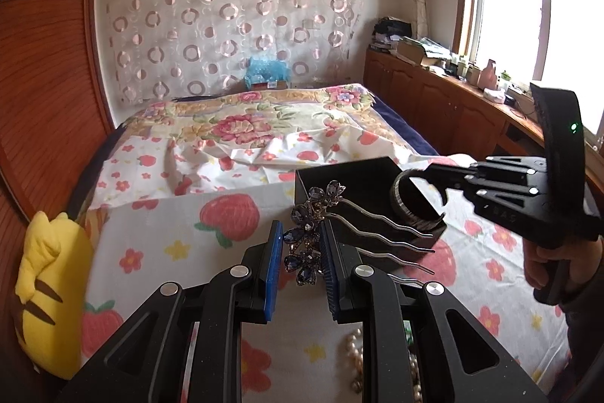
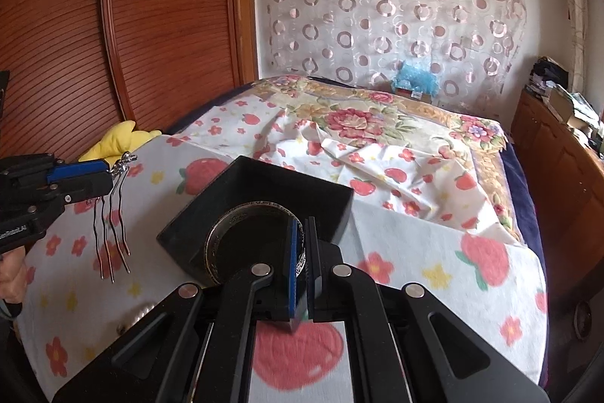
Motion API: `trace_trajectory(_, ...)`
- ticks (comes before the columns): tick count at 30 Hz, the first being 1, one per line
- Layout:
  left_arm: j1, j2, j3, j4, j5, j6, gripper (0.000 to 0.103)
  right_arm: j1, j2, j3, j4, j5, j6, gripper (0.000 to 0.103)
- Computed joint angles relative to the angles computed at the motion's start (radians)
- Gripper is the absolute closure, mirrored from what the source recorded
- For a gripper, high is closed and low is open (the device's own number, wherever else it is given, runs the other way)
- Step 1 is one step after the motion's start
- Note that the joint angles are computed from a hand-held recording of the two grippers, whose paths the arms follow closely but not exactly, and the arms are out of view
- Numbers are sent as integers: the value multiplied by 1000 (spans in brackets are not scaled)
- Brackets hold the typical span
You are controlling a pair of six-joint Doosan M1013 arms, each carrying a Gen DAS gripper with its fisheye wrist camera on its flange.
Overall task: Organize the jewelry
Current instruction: 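Lower the comb into the black box with the left gripper while the right drops the bangle in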
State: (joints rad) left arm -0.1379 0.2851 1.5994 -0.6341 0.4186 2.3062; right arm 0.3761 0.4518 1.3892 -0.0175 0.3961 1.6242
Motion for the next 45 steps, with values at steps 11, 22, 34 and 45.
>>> trace_trajectory(11,-18,63,-87,88,36,-73,84,-14,35,-30,149,27,-133,93)
trace_trajectory(22,-64,137,-171,207,92,-131,84,-38,-20,54,49,-34,-34,81)
trace_trajectory(34,-73,143,-173,206,111,-105,79,-36,-38,88,-2,-48,30,81)
trace_trajectory(45,-38,45,-41,56,84,-3,78,-8,-87,158,-75,-85,139,81)
